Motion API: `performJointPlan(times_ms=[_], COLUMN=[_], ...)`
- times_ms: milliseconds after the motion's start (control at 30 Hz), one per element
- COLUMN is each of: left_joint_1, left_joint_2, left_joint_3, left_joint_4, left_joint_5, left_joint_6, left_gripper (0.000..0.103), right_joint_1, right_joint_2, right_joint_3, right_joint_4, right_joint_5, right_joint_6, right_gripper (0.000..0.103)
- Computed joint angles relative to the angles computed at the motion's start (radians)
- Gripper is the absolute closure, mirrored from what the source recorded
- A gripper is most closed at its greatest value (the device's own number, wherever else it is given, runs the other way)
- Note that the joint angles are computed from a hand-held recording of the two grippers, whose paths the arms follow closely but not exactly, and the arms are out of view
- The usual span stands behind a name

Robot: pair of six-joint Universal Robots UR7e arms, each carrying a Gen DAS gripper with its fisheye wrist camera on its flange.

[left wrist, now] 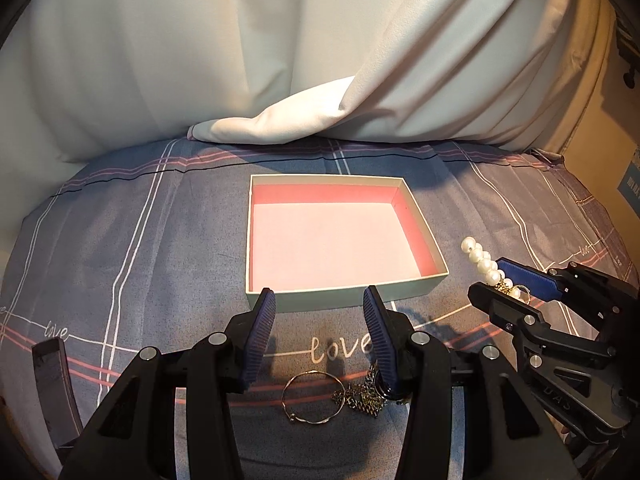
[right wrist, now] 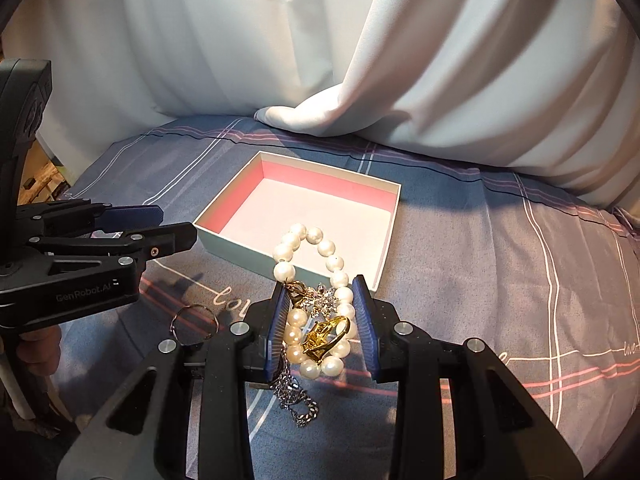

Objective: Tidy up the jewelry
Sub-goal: 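Lift the pearl bracelet with the right tool and carry it over the teal box, then lower the pearl bracelet into the box and open the right tool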

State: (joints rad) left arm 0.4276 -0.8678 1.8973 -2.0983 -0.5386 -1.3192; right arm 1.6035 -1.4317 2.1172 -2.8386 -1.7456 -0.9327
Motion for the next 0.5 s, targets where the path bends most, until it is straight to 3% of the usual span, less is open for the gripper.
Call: performJointPlan(times_ms=[267, 500], left_joint_1=[0.05, 0.087], left_joint_2=[0.023, 0.047], left_joint_3=[-0.097, -0.137], left_joint_4=[0.013, -0.001], left_joint_5=[0.069, 0.072], left_joint_6=[0.083, 0.116], left_gripper=[0.058, 0.058], right_joint_1=[0.044, 0.053], right_joint_2=[0.1, 0.161], right_joint_3=[-0.103, -0.146], right_joint_4=[0.005, 0.007], right_joint_5=[-0.018, -0.04], right_joint_6=[0.039, 0.056], right_gripper=[0.07, 0.07])
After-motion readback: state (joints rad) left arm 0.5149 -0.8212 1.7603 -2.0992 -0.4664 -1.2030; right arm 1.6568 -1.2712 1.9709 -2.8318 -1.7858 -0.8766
